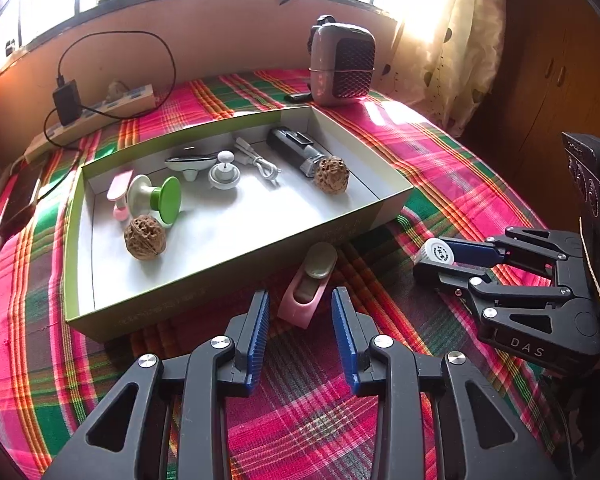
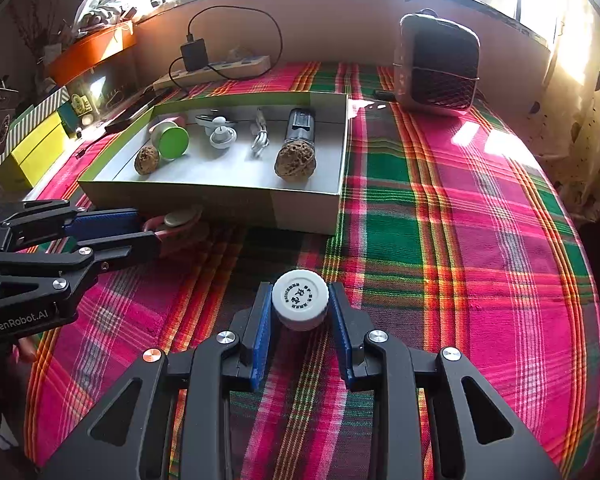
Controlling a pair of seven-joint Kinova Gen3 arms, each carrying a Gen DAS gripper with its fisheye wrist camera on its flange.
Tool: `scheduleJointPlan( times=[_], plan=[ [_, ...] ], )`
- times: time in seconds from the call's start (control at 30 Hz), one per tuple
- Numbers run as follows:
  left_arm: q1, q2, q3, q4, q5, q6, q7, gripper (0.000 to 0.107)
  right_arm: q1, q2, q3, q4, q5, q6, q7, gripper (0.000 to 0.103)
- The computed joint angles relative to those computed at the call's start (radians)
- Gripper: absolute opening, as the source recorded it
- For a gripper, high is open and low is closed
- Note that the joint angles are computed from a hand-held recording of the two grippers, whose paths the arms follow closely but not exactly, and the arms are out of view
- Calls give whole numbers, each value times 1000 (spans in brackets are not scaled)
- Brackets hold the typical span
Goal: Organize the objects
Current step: 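Grasp the white jar with the right gripper while the left grasps the pink-and-white clip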
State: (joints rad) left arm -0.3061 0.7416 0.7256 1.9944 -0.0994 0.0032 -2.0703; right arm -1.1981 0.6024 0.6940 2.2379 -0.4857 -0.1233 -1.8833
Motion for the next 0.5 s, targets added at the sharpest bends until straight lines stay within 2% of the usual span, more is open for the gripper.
scheduleJointPlan(
  times=[0.17,0.5],
  plan=[
    [34,5,-16,-25,7,23,1,31,22,-9,-20,13,-2,-21,12,29],
    [133,-10,-101,-50,57,22,25,31,59,-18,-50,25,-50,-48,84,29]
  ],
)
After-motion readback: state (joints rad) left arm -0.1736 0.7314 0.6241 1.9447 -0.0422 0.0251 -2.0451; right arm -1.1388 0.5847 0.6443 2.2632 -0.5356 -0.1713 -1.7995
